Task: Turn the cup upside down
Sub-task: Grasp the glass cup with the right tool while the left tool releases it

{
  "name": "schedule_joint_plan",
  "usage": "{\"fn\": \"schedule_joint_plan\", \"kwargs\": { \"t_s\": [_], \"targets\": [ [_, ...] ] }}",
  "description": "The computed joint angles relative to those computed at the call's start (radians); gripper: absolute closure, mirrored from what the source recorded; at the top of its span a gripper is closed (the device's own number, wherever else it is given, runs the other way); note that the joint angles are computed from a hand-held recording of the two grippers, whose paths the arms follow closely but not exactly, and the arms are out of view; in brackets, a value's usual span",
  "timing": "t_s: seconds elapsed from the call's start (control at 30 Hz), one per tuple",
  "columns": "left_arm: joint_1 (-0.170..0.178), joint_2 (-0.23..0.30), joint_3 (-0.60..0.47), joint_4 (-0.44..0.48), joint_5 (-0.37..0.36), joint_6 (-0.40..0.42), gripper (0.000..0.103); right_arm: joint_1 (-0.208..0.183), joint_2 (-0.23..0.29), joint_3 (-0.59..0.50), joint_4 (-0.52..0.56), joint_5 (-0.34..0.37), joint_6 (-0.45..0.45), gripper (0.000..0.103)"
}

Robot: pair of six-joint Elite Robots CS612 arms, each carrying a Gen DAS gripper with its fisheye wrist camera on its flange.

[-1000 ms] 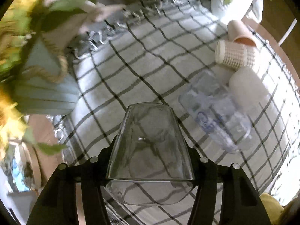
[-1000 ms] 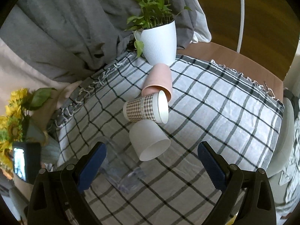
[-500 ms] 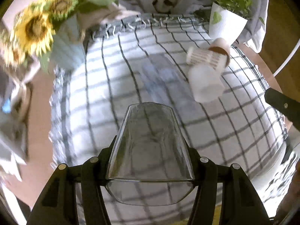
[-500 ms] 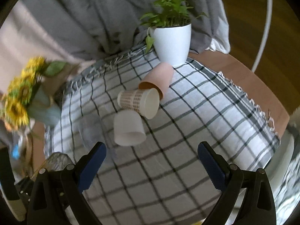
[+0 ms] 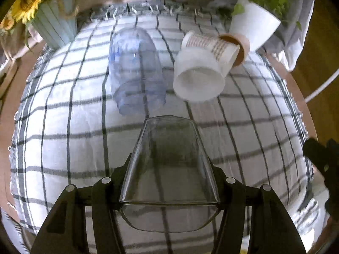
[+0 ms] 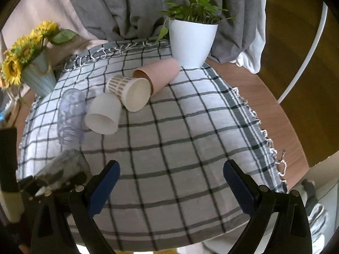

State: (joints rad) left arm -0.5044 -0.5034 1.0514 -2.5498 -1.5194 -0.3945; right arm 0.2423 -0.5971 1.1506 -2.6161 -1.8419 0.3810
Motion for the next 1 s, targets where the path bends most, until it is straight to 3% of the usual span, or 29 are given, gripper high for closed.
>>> {"fn": "schedule_joint_plan", "kwargs": {
  "t_s": [0.1,0.27,0.6,0.73,0.83,1.0],
  "targets": [
    [-0.008,-0.002,0.009,-0.014,0.031,0.012,0.045,-0.003,0.000,0.009,-0.002,-0.008,-0.017,0.005],
    [-0.004,-0.011,0.021,0.015,0.010,-0.008,0.045,-0.009,-0.001,0.017,0.023,0.027,-0.006,0.005],
    [-0.011,-0.026,0.039,0.013,0.029,0.019,0.035,-0.007,-0.003,0.031,0.021,0.055,-0.002,0.005],
    [-0.012,-0.059,0.083,-0.035,0.039,0.024,0.020,-0.006,-0.014,0.043,0.013,0.059,0.015,0.005],
    [-0.018,-0.095,0.140,-0.108,0.108,0.029,0.007,-0.007,-0.028,0.060,-0.013,0.075,0.036,0.005],
    [-0.022,-0.139,0.209,-0.139,0.256,0.038,0.004,-0.005,-0.033,0.057,-0.037,0.120,0.043,0.005]
  ]
}}
